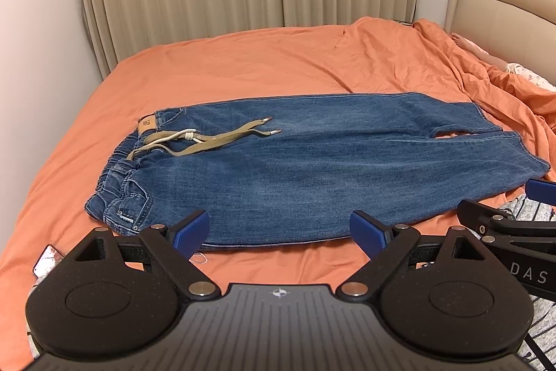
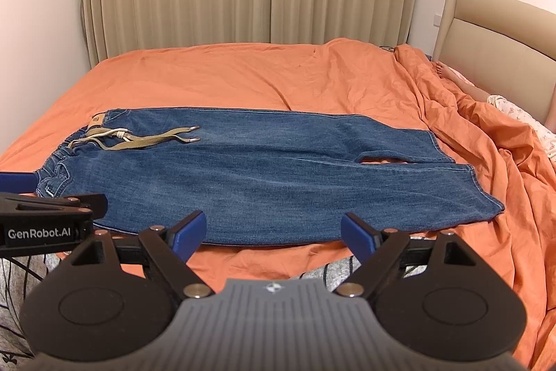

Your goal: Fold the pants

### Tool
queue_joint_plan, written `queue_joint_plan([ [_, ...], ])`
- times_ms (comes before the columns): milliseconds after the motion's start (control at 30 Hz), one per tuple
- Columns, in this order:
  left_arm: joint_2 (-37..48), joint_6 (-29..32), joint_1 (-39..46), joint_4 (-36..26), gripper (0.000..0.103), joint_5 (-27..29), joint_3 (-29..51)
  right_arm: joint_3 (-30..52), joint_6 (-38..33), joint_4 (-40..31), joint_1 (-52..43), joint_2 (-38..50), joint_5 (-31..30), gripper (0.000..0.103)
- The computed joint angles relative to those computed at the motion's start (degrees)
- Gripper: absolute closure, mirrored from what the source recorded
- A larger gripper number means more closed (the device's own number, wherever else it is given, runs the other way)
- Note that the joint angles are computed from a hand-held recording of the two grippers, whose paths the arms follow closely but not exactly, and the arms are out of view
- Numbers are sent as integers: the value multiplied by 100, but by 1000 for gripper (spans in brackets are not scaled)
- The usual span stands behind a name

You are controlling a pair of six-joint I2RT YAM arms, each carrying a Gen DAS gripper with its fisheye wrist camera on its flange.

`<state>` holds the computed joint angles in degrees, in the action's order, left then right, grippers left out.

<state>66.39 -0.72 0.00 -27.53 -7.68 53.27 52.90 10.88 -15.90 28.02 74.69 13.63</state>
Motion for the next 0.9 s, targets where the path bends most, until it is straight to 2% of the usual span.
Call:
queue_joint_plan([
  [900,-14,-52,-2,-39,0,51,27,61,14,-114,-99,29,-210,22],
])
